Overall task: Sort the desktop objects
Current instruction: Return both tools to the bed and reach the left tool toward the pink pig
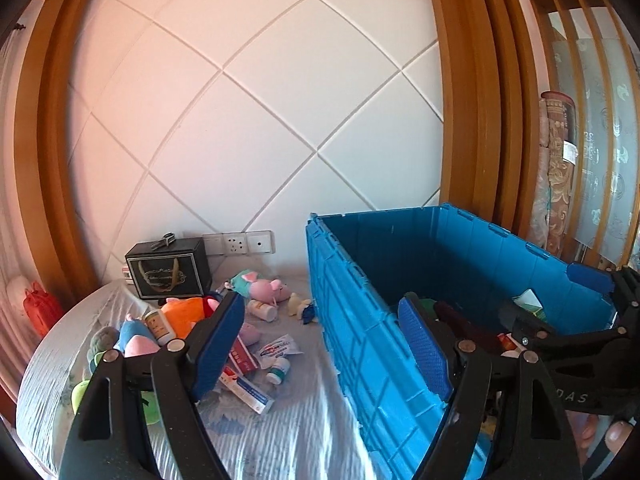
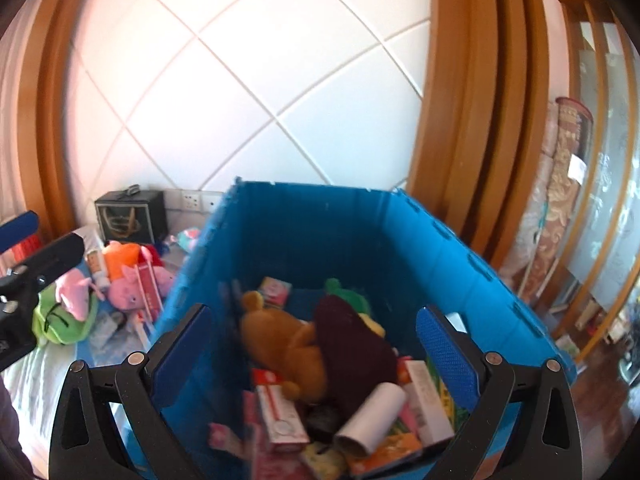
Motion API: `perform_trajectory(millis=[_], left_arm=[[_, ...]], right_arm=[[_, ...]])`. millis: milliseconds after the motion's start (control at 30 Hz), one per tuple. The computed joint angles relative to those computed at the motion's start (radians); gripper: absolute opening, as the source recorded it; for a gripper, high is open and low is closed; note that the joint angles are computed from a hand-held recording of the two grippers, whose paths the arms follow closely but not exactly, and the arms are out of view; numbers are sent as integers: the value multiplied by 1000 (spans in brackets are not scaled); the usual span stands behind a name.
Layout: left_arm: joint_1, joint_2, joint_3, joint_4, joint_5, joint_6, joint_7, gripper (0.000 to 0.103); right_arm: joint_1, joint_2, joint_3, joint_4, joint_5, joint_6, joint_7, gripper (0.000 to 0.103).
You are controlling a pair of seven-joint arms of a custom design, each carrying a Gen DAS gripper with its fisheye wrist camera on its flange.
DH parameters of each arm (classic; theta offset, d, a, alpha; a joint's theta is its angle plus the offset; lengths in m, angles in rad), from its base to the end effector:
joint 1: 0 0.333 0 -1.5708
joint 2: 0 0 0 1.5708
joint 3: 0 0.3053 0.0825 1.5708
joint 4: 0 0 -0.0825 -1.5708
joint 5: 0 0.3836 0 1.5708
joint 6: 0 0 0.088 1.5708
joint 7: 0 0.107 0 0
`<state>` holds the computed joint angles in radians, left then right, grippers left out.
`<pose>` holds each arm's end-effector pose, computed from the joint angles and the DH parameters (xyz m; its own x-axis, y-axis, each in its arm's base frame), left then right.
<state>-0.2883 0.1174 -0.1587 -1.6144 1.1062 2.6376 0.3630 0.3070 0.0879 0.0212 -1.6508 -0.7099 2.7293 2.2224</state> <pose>0.5749 -0.2937 0.6372 0.0248 -0.9997 -0.0065 -0.3607 -0.0029 -0.9327 0.5954 0.2281 0.6531 0.0996 -0.9859 0.1342 -0.4430 -0.1648 -0.8812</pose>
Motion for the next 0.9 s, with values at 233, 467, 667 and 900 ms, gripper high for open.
perform_trajectory(millis=[233, 467, 667, 900], left_arm=[[108, -110, 24, -163, -26, 124, 3, 79], [231, -179, 27, -293, -122, 211, 70, 79], [292, -199, 20, -344, -177, 209, 148, 79], [331, -203, 20, -372, -221, 169, 162, 79]], right_arm=[[98, 58, 22, 118, -133, -83, 92, 103], [226, 195, 7, 296, -216, -223, 122, 103], [293, 330, -24, 459, -128, -275, 54, 103], [342, 503, -53, 685, 18, -326, -93, 103]])
